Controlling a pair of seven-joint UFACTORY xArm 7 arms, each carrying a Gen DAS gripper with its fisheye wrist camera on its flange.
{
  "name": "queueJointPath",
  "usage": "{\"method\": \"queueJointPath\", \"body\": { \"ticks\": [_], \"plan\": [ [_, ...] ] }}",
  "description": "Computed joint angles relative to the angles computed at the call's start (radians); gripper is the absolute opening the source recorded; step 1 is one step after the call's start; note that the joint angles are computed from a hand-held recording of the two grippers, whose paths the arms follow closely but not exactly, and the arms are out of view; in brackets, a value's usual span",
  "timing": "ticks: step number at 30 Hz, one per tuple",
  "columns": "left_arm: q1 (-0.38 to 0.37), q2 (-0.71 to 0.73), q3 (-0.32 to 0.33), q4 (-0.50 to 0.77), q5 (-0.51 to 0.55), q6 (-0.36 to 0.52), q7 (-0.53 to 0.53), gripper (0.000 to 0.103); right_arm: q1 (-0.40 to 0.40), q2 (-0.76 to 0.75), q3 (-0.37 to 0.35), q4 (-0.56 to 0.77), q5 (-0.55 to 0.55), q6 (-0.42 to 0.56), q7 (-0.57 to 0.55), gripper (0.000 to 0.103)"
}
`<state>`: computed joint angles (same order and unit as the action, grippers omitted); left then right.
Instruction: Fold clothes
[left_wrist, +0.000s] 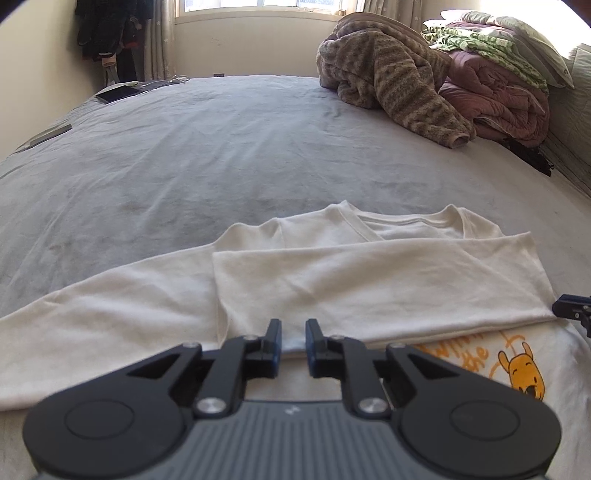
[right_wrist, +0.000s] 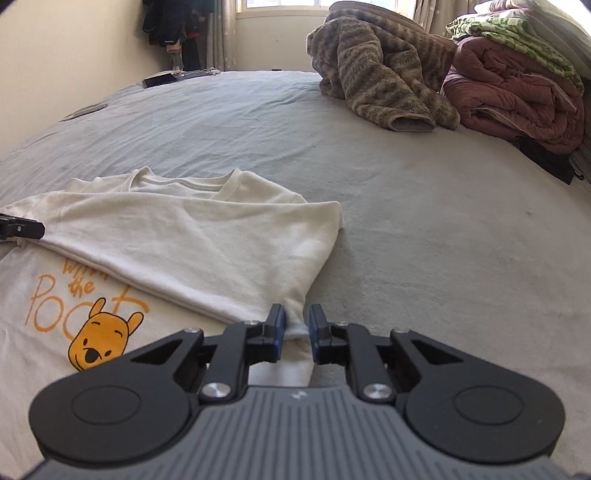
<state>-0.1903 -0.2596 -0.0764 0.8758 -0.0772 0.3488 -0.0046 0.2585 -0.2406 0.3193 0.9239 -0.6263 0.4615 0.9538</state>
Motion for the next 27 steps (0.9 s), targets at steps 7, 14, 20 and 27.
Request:
{"method": "queueJointPath", "body": {
  "ticks": [7,14,20,27],
  "plan": [
    [0.006,0.007,0.003,0.005,-0.006,0.001,-0.005,0.014,0.02,-0.083,-0.041,-0.068,0.142,0.009,-0.241,0.037],
    [0.013,0.004,-0.007,-0.004,0.028,-0.01,-0.019,0.014,-0.063,-0.03,0.055,-0.044,-0.004,-0.003,-0.029,0.04],
    [0.013,0.005,-0.007,-0.007,0.039,-0.017,-0.022,0.014,-0.074,0.031,0.122,0.009,-0.353,0.058,0.109,0.038],
    [0.008,0.006,-0.001,-0.013,0.03,-0.022,-0.006,0.014,-0.003,0.049,0.09,0.039,-0.426,0.179,0.251,0.018]
  ]
}}
